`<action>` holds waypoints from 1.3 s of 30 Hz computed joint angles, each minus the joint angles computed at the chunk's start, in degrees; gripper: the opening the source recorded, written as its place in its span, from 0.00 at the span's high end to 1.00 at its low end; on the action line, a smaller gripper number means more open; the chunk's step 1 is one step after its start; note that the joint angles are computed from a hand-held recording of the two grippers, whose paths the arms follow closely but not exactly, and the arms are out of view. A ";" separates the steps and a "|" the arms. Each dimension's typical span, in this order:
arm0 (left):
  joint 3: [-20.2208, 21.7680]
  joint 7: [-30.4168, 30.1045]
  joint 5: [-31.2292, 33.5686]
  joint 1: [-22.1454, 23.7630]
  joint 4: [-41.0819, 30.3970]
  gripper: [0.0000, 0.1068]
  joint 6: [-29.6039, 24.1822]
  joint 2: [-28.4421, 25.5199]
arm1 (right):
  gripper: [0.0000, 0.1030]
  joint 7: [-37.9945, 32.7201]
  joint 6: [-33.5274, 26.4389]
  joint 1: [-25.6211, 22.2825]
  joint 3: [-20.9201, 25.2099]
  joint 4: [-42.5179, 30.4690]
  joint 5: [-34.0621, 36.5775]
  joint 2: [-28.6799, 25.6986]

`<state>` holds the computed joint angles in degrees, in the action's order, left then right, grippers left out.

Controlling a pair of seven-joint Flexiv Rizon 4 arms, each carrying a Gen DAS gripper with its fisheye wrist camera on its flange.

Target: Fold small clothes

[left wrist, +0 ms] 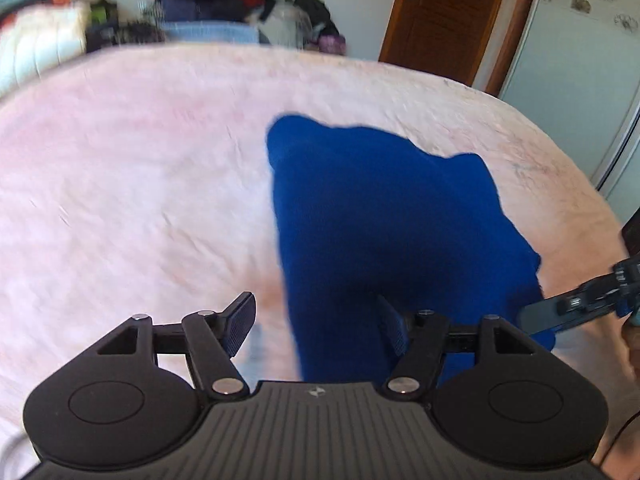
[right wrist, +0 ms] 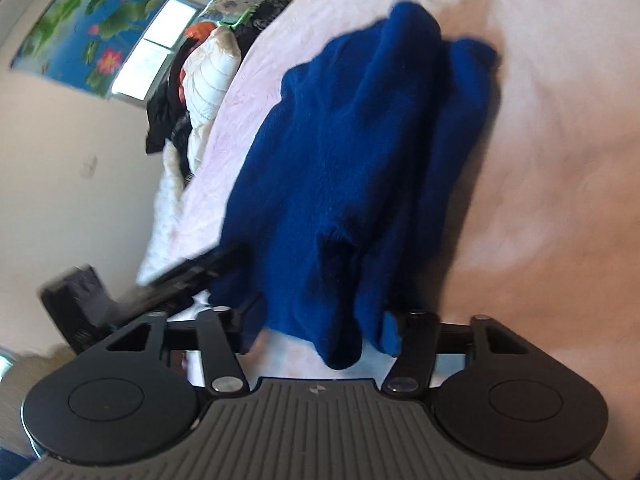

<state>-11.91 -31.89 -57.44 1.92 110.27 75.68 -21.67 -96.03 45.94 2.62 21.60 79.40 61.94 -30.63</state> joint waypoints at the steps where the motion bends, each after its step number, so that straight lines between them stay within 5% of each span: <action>1: 0.41 -1.27 0.81 0.03 -0.17 0.38 -2.04 0.11 | 0.84 1.18 -2.43 -2.86 1.68 -0.79 5.34 -1.16; 7: 1.13 -0.15 1.94 -1.32 1.91 0.32 -4.60 0.94 | 0.84 1.94 1.77 -1.79 -0.33 2.58 8.19 0.93; 10: 0.67 3.05 -1.73 -0.91 3.81 0.32 -4.68 2.48 | 0.64 3.12 2.45 -1.39 -0.90 4.80 6.55 2.30; 12: 2.15 2.61 -1.37 -1.03 4.29 0.32 -5.79 3.47 | 0.44 0.42 3.20 0.03 -1.73 6.22 2.07 4.76; 17: 4.44 4.23 -0.83 -1.76 6.70 0.32 -2.60 7.11 | 0.46 -2.63 17.62 4.15 -4.35 5.93 -6.29 6.93; 21: 2.72 9.32 -9.42 -3.46 6.88 0.32 2.47 8.46 | 0.41 8.61 21.05 9.30 -9.94 -2.35 -18.86 -0.77; 26: 1.11 12.92 -13.33 -6.39 4.05 0.32 7.56 5.19 | 0.55 16.12 17.37 11.18 -11.15 -12.36 -28.23 -9.66; 27: 0.75 13.11 -13.69 -6.65 3.68 0.32 7.85 4.58 | 0.80 16.06 17.13 10.81 -10.30 -12.65 -29.06 -10.16; 28: 0.33 13.85 -14.21 -6.75 3.36 0.32 8.08 4.13 | 0.91 16.17 16.56 10.85 -9.82 -13.08 -30.56 -10.58; 30: -0.57 16.15 -15.00 -7.25 2.57 0.31 9.62 2.71 | 0.92 16.45 18.58 12.03 -10.39 -12.46 -34.53 -10.73; 33: 0.66 10.81 -8.36 -7.92 2.26 0.29 9.79 0.97 | 0.92 16.74 20.65 11.32 -9.01 -12.32 -37.35 -10.74; 36: -3.19 13.40 -11.40 -5.44 2.71 0.27 10.40 1.61 | 0.93 16.49 22.44 8.88 -6.10 -12.90 -38.12 -11.10; 39: 0.12 8.00 -4.33 -6.62 2.16 0.24 8.70 0.41 | 0.92 21.60 19.09 8.31 -6.83 -13.50 -41.41 -13.06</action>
